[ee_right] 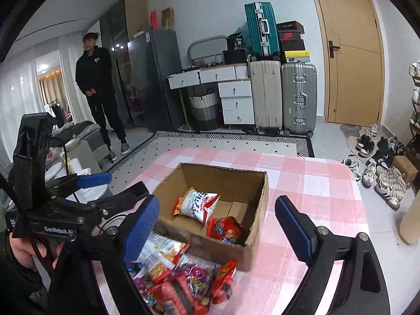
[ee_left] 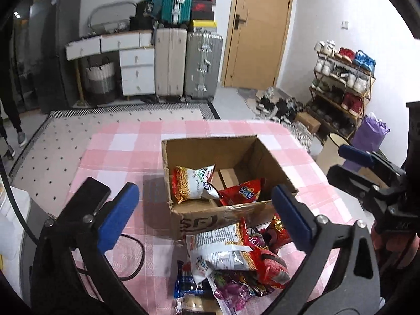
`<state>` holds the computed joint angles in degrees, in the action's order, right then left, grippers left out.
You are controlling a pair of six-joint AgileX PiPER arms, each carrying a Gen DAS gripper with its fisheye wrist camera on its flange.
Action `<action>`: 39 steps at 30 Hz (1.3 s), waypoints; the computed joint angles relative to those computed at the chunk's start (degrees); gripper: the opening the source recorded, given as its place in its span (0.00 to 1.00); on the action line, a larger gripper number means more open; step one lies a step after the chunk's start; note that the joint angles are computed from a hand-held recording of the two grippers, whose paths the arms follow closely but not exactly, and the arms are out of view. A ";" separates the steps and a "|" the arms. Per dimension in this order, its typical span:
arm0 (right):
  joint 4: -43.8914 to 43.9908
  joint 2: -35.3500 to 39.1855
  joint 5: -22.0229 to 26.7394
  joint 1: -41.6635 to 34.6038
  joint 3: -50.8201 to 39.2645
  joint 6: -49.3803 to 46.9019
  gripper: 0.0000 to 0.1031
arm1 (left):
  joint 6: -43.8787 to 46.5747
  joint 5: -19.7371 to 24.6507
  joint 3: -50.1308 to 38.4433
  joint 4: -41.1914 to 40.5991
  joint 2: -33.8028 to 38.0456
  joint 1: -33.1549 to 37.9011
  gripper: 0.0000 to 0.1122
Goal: Organize snacks
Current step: 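Open both tools to drop the bags and withdraw from the box, then grasp a red snack bag with the right tool from the pile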
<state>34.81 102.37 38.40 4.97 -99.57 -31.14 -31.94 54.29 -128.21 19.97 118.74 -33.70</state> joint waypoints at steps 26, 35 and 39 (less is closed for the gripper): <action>19.63 -23.76 -5.53 -2.31 33.52 -19.10 1.00 | -28.42 -7.78 41.63 19.10 -26.67 -8.80 0.91; 21.25 -21.93 -6.88 -0.28 37.65 -21.57 1.00 | -35.84 -11.37 49.41 20.55 -28.20 -8.51 0.91; 23.11 -19.33 -7.23 0.27 38.81 -22.85 1.00 | -37.53 -12.81 51.73 21.35 -28.02 -8.42 0.91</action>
<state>57.92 83.04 31.16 5.24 -60.77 -54.00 -69.47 41.48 -76.48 41.32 90.71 -42.12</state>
